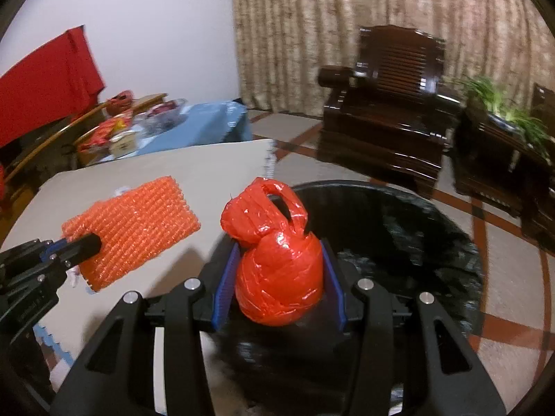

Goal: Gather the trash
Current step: 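Carry the red bag with the right gripper into the bin while the left drops orange mesh there, then return both grippers to the pile and grasp the white tissue with the right gripper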

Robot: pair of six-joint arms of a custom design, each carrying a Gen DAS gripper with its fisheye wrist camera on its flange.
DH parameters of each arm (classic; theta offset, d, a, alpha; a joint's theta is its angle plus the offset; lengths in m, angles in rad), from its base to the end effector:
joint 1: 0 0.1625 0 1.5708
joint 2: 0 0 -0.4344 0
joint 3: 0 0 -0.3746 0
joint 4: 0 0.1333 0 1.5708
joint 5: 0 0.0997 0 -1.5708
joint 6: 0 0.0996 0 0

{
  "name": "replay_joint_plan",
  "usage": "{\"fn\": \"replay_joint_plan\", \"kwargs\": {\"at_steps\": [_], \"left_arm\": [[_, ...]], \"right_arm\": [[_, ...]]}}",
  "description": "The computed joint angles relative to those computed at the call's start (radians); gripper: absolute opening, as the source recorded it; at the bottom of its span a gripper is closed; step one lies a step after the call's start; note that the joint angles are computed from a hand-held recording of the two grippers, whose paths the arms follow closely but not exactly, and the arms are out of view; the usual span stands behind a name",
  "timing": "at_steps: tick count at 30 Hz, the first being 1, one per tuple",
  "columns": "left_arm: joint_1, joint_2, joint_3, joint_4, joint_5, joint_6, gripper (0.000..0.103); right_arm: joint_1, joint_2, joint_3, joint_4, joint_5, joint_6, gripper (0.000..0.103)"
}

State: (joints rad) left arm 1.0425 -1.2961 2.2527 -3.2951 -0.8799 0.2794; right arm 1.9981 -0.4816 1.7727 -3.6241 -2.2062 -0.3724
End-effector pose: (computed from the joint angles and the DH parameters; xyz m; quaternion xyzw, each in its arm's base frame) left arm -0.0613 -0.4954 0.2885 0.2262 0.8521 -0.3886 0.2678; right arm 0.3227 -0.5298 0.0145 0.2362 -0.8575 0.3612 0.2802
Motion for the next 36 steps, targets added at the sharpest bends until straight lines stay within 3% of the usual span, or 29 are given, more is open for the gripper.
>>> {"fn": "replay_joint_plan", "kwargs": {"at_steps": [12,13,15,18,23,28,36], "left_arm": [[-0.009,0.171,-0.127,0.062,-0.107,0.004,0.014],[-0.008,0.178,-0.136,0.068,-0.111,0.004,0.024],[-0.004,0.187,-0.149,0.086,-0.121,-0.002,0.042],[0.005,0.179,-0.148,0.093,-0.125,-0.010,0.051],[0.007,0.155,-0.130,0.066,-0.082,-0.012,0.070],[0.007,0.114,-0.089,-0.015,-0.004,0.018,0.089],[0.031,0.045,-0.038,-0.169,0.138,0.097,0.094]], "right_arm": [[-0.062,-0.022,0.040,-0.079,-0.072,-0.007,0.048],[-0.068,-0.022,0.041,-0.084,-0.077,-0.009,0.050],[-0.073,-0.018,0.038,-0.099,-0.091,-0.015,0.066],[-0.076,-0.015,0.043,-0.131,-0.104,-0.027,0.084],[-0.074,-0.014,0.049,-0.148,-0.106,-0.016,0.095],[-0.054,-0.009,0.039,-0.128,-0.080,0.014,0.097],[0.000,0.046,-0.038,-0.045,-0.010,0.001,0.098]]}}
